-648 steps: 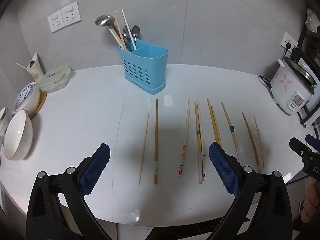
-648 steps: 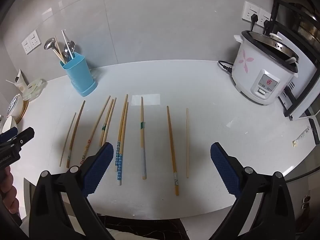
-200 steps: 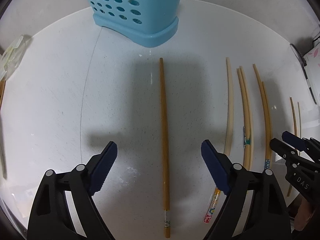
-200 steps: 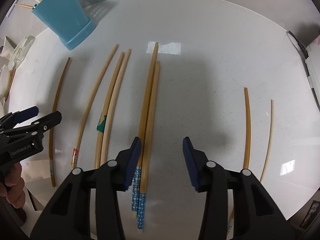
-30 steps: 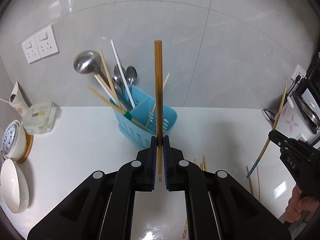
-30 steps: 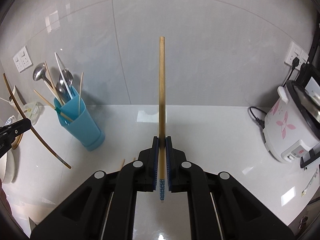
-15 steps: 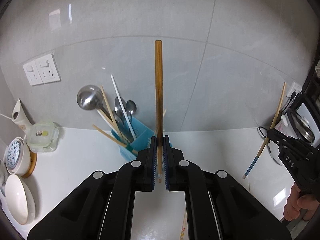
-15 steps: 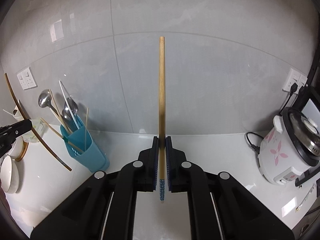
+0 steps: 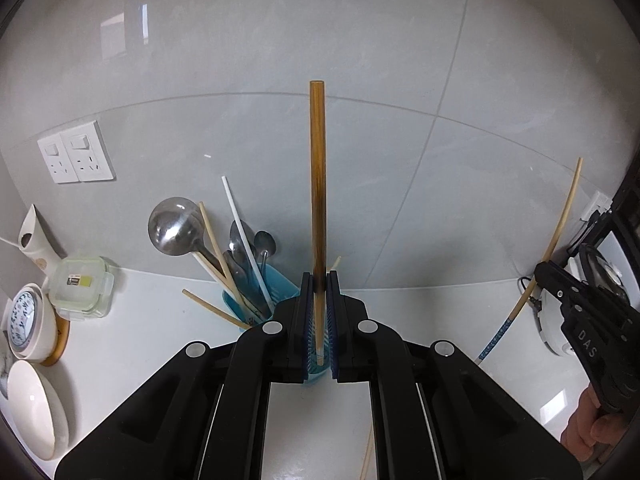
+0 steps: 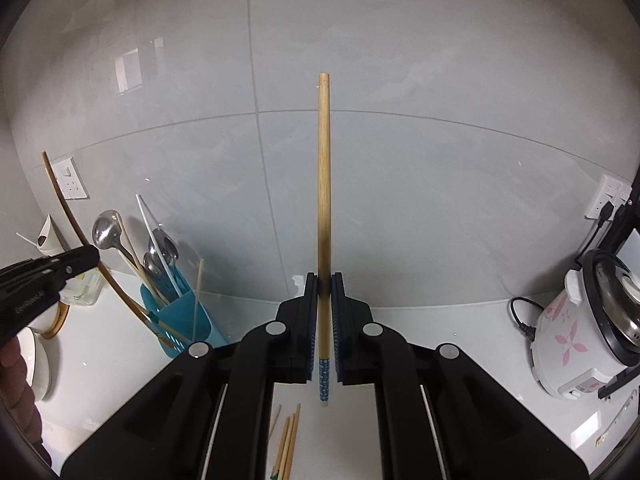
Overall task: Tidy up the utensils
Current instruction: 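Lift both held chopsticks and carry them toward the blue holder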
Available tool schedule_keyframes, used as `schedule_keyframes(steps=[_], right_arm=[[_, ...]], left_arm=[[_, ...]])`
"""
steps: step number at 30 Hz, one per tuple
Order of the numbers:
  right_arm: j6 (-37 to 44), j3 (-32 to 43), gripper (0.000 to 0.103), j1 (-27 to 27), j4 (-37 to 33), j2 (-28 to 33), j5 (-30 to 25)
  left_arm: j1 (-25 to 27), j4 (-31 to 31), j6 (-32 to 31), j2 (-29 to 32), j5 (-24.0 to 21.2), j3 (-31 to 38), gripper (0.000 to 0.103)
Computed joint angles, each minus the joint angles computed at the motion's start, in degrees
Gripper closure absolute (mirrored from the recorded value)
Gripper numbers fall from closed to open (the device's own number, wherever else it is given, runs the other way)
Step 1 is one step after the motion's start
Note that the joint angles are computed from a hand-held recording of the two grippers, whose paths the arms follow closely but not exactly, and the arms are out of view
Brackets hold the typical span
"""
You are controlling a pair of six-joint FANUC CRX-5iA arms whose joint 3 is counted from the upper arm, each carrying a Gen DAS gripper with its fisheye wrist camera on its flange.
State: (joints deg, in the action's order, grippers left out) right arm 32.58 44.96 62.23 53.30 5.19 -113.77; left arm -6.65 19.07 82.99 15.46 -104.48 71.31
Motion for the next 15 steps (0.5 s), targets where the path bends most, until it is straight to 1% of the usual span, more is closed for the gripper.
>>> schedule_keyframes(steps=[9,13,15], right_arm=[[0.5,-0.4,0.097,-2.9,-4.0,0.8,3.1],[1.0,-0.5,0.097,-4.3,-6.0,1.3,4.4],[1.3,-0.5,0.097,-5.0,-7.1,1.5,5.0]], left_arm=[[-0.9,-2.0,-0.2,0.1,1.6,-4.4,0.097],[-1.3,-2.9,-0.1,1.1,1.3,-4.6,0.097],[-1.5,-3.2,0.2,2.3,0.1,-3.4,0.096]])
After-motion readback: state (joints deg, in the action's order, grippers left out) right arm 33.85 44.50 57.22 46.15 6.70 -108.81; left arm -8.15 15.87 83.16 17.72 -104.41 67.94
